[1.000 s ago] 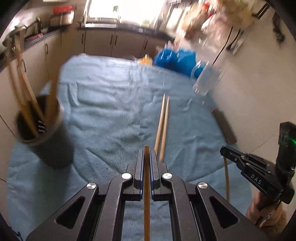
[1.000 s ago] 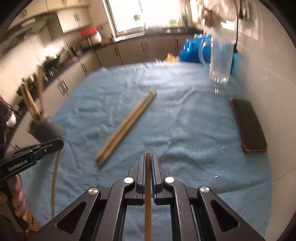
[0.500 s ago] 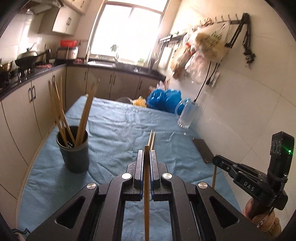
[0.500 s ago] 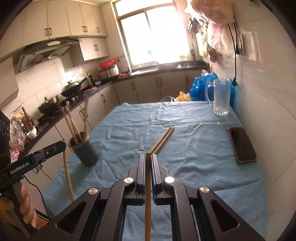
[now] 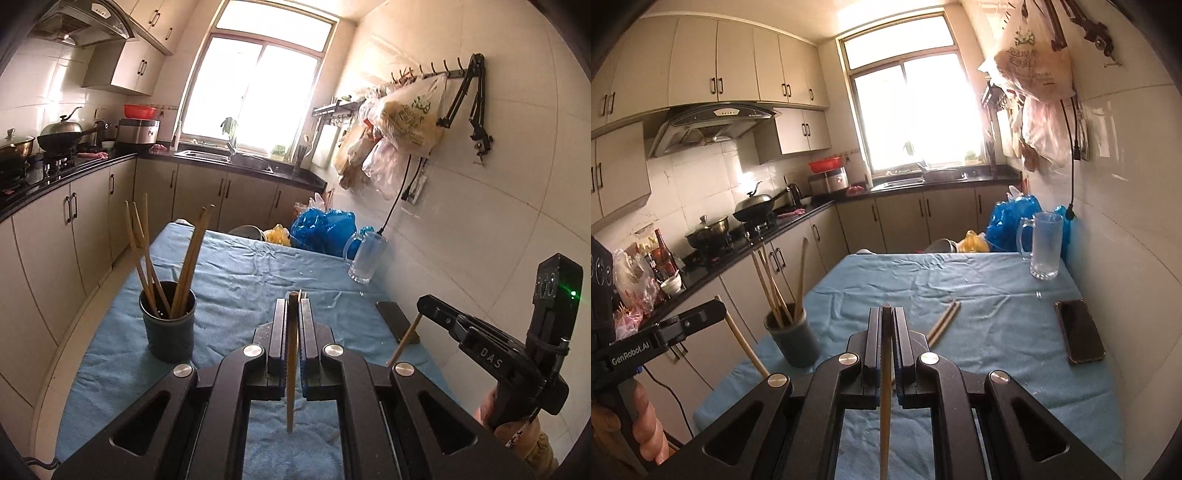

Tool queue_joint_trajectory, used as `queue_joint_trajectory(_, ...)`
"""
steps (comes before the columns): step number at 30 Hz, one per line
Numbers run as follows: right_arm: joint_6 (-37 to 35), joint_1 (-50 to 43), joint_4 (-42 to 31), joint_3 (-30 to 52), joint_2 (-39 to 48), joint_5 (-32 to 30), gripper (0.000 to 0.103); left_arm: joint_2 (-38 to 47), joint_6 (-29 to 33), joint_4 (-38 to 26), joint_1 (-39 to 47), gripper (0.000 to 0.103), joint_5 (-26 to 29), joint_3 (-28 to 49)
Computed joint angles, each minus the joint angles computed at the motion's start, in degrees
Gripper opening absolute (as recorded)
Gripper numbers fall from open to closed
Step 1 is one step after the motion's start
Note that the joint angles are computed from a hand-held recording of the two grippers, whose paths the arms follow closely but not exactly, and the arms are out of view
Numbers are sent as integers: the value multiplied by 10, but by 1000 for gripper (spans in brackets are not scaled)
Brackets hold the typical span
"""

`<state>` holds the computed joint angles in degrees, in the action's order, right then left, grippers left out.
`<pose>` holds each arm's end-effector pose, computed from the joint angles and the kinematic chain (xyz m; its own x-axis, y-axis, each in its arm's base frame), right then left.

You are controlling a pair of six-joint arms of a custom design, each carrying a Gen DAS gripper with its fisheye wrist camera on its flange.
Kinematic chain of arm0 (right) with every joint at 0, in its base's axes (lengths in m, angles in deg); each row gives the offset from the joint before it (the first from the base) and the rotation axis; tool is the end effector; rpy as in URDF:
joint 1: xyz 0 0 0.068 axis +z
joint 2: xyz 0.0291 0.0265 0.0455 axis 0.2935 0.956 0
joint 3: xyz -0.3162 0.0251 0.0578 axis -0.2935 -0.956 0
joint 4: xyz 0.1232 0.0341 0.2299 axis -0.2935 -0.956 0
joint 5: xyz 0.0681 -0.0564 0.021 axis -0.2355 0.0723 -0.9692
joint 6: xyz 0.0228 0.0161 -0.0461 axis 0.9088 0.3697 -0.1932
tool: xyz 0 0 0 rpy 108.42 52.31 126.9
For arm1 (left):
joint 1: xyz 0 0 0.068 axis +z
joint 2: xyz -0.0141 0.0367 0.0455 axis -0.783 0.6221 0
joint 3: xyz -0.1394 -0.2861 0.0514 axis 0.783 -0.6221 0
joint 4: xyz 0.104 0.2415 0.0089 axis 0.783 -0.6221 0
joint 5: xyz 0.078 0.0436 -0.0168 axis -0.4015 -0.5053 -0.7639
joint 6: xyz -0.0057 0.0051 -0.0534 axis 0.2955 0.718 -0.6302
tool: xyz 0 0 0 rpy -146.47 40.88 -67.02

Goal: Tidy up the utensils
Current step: 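Lift both held chopsticks and carry them toward the black cup, then lower both held chopsticks into the black cup and open both tools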

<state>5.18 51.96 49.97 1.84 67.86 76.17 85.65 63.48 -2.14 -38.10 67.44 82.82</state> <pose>0.2577 0.1530 0.3655 -0.3585 0.2667 -0.8946 0.2075 0.9571 0.2022 0.3649 0.0570 0.3567 -0.4945 0.0897 -0.8645 0.6442 0.7056 -0.2952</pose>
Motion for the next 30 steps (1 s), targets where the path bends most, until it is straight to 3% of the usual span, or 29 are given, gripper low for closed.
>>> queue_joint_trajectory(18,-65,-38,10,125,83,-53,6,64,-32,-45,47,4,36,157)
queue_joint_trajectory(24,-91,-55,2,225,130,-84,6,105,-82,-42,62,4,33,264)
queue_joint_trajectory(30,-126,-63,-16,376,217,-115,6,167,-123,-50,60,4,4,402)
